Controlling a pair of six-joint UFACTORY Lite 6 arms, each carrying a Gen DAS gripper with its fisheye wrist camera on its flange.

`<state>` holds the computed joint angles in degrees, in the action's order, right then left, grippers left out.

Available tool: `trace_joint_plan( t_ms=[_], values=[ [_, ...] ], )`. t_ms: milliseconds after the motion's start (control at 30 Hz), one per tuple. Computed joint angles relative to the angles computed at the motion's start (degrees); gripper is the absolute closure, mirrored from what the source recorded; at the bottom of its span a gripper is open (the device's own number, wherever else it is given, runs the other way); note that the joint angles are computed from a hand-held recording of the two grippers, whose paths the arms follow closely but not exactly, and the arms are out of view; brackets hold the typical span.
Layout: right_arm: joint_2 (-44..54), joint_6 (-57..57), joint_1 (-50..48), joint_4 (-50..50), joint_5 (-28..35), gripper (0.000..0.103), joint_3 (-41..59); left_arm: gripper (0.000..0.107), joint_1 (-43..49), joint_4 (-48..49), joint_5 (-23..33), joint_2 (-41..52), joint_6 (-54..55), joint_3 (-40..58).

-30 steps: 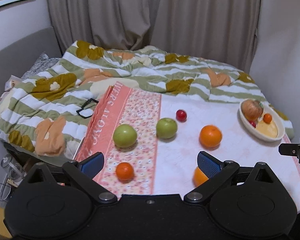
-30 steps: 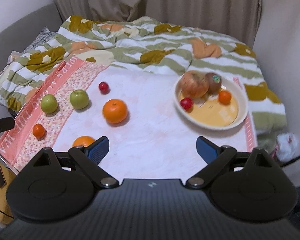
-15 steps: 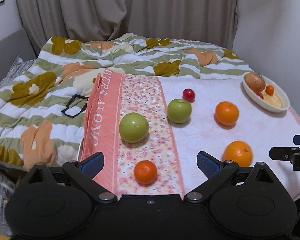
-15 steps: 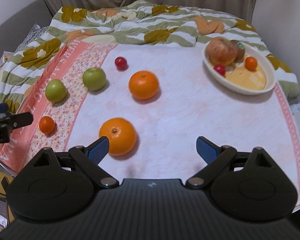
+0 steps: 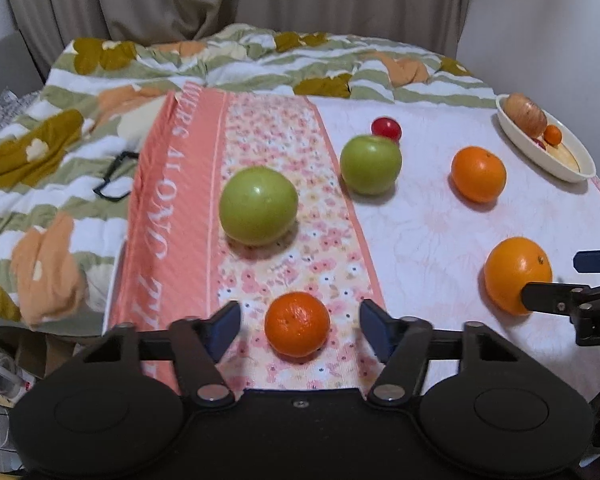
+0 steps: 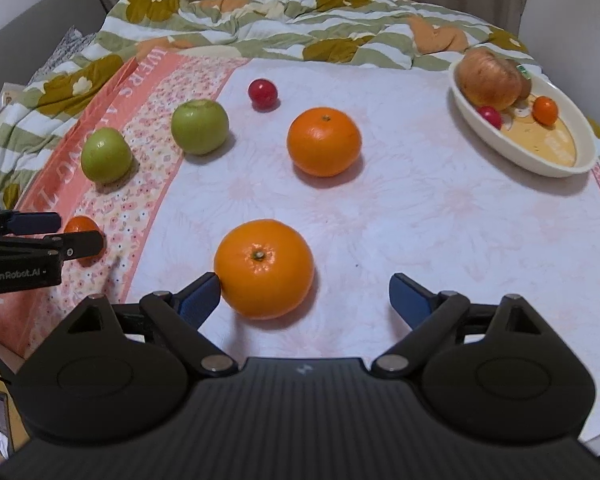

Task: Organize fruits
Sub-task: 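Grasp a small tangerine with the left tool while the right tool grasps a large orange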

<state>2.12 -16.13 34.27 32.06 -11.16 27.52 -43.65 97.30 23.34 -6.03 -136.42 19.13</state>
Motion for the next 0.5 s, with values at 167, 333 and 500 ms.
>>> trace_joint_plan(
  t_ms=[167,333,500],
  values=[
    [1.8,6.6,0.4,-6.5,-0.5,0.0,1.1,0.066,0.7,2.9,-0.9,2.8,-2.5,0.9],
    [3.1,5.1,1.2,-5.1,-0.3,0.0,2.2,0.066,2.6,6.2,-2.5,1.6,-5.1,0.0],
    [4.2,2.8,1.6,-3.3,-0.2,0.001,3.3,0.066,2.3,4.6,-2.6,1.2,-3.8,0.0]
  ],
)
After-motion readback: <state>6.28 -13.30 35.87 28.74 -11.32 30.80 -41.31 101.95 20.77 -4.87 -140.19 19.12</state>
